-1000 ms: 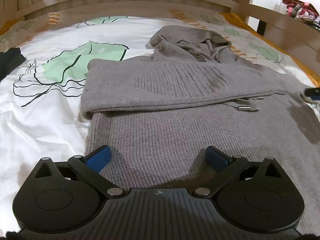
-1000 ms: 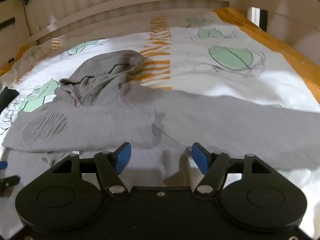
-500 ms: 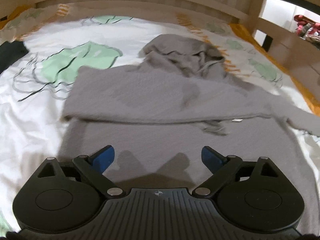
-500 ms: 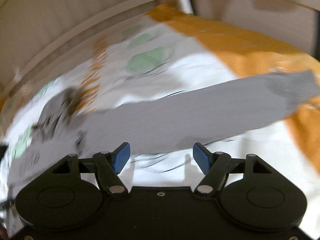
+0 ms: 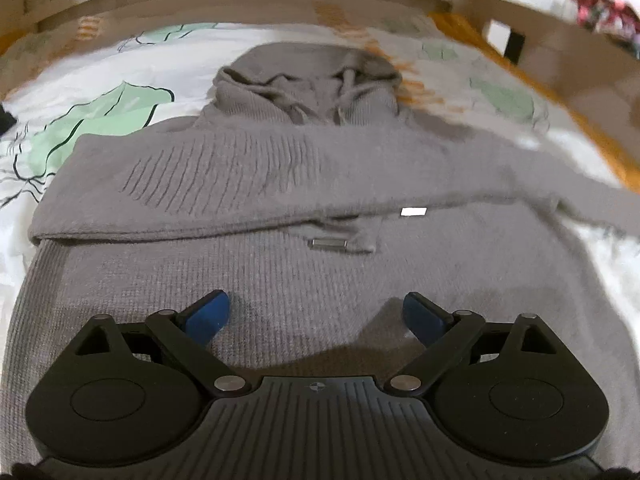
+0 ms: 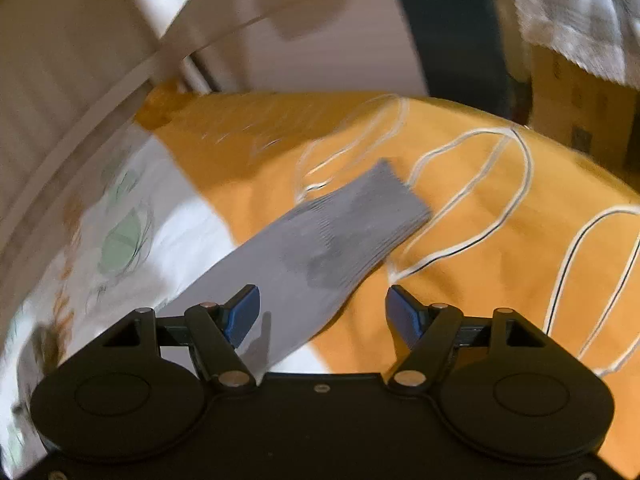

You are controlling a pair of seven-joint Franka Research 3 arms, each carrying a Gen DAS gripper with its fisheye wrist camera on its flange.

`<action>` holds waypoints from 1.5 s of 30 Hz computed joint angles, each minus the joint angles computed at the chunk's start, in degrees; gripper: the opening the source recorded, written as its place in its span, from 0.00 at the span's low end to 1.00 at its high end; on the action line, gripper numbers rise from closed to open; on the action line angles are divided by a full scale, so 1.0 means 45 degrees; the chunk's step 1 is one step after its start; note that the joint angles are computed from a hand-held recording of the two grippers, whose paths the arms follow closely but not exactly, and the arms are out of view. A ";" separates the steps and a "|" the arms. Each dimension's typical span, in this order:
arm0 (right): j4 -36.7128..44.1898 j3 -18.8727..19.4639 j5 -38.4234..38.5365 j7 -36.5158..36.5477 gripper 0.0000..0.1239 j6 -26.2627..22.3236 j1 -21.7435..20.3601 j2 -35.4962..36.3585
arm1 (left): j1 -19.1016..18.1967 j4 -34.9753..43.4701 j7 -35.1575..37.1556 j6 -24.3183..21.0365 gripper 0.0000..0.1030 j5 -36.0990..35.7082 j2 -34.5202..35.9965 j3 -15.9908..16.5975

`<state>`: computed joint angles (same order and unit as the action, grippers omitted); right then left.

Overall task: Fold large clothes
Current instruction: 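Grasp the cuff of the other sleeve with the right gripper, then carry the sleeve across the body with the right gripper and release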

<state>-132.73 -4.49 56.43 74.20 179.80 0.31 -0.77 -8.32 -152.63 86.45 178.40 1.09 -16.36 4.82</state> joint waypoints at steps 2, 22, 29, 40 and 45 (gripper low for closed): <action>0.0612 -0.0012 0.3255 -0.2639 0.56 -0.0224 -0.0033 0.0307 | 0.1364 -0.0099 -0.0596 0.0306 0.96 0.1050 0.0134 -0.1313; 0.2145 0.0653 0.1331 -0.2783 0.11 -0.0485 0.0881 -0.0577 | -0.0373 -0.0280 -0.1388 0.0691 0.99 0.2159 0.0035 0.0694; 0.3875 0.1228 0.1390 -0.3798 0.11 -0.1406 0.2588 -0.0320 | -0.3968 -0.0450 0.1593 -0.0340 0.98 -0.0839 -0.1361 0.4477; 0.5913 0.3123 -0.0736 -0.3322 0.11 -0.1936 0.4431 0.2502 | -0.3450 -0.0819 0.3917 -0.0929 0.98 -0.2763 -0.3144 0.5578; 0.5638 0.3065 -0.4093 -0.1246 0.12 -0.1860 0.5465 0.3566 | -0.2838 -0.0803 0.4556 -0.1065 0.98 -0.3488 -0.3293 0.5465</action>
<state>-107.36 9.30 38.01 68.59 171.43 24.90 15.28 -21.09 -156.25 106.95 173.61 -14.60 -31.17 29.41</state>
